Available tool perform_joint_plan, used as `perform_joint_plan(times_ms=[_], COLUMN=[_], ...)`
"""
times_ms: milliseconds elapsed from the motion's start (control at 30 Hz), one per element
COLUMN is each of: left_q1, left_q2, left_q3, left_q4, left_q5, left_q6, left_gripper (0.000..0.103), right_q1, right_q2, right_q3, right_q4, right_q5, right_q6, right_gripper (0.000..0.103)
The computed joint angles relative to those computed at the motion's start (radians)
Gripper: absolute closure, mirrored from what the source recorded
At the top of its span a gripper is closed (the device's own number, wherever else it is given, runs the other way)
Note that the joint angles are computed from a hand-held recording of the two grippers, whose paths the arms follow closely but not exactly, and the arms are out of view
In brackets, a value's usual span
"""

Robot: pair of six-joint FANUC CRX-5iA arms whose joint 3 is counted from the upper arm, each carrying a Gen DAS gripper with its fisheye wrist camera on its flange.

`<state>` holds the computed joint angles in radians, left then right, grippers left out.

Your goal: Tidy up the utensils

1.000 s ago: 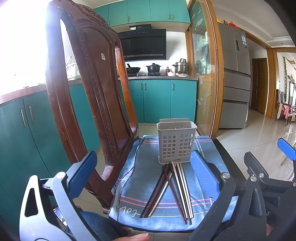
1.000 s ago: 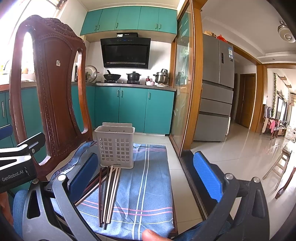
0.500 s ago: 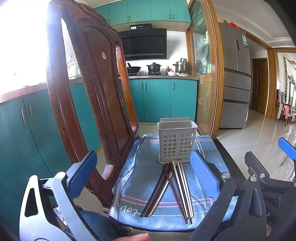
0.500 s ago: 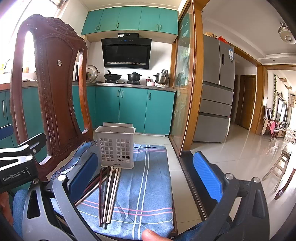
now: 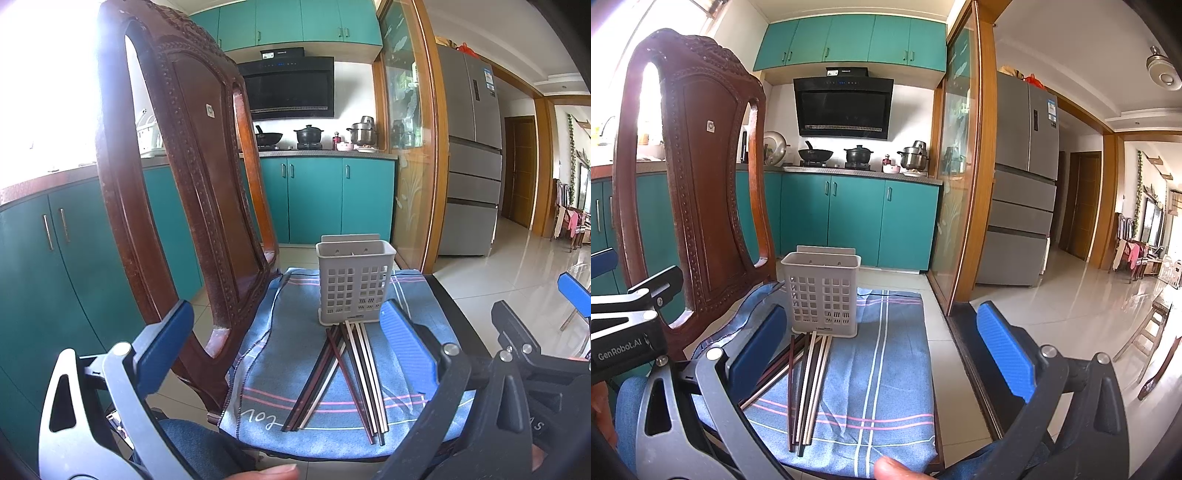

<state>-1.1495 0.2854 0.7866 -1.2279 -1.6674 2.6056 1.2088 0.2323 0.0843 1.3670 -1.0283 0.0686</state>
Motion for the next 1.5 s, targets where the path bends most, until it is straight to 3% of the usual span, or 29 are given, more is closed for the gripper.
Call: perform_joint_plan(times_ms=[900, 1000, 1133, 1333, 1433, 1500], left_q1=[-0.001, 0.002, 0.038, 0.106, 0.153, 0.177], left_q2=[-0.001, 0.001, -0.01, 0.014, -0.004, -0.013], left_q3=[-0.003, -0.001, -0.021, -0.023, -0.07, -0.101], left_q4=[0.01, 0.018, 0.088, 0.186, 0.268, 0.305], left_q5=[-0.01, -0.007, 0.032, 0.038, 0.092, 0.129], left_q6=[-0.002, -0.002, -0.009, -0.056, -0.042, -0.036], left_gripper=[0.003, 0.003, 0.003, 0.003, 0.005, 0.02], right_q1=[-0.001, -0.001, -0.007, -0.04, -0.051, -0.061], right_q2=[0.0, 0.013, 0.07, 0.091, 0.107, 0.117], right_q3=[-0.009, -0.002, 0.087, 0.113, 0.128, 0.142], right_q4=[0.007, 0.017, -0.1, -0.213, -0.255, -0.291], right_q5=[0.004, -0.028, -0.109, -0.13, -0.132, -0.123], right_q6=[-0.006, -0.001, 0.17, 0.246, 0.273, 0.266], right_gripper=[0.003, 0.003, 0.003, 0.003, 0.015, 0.033])
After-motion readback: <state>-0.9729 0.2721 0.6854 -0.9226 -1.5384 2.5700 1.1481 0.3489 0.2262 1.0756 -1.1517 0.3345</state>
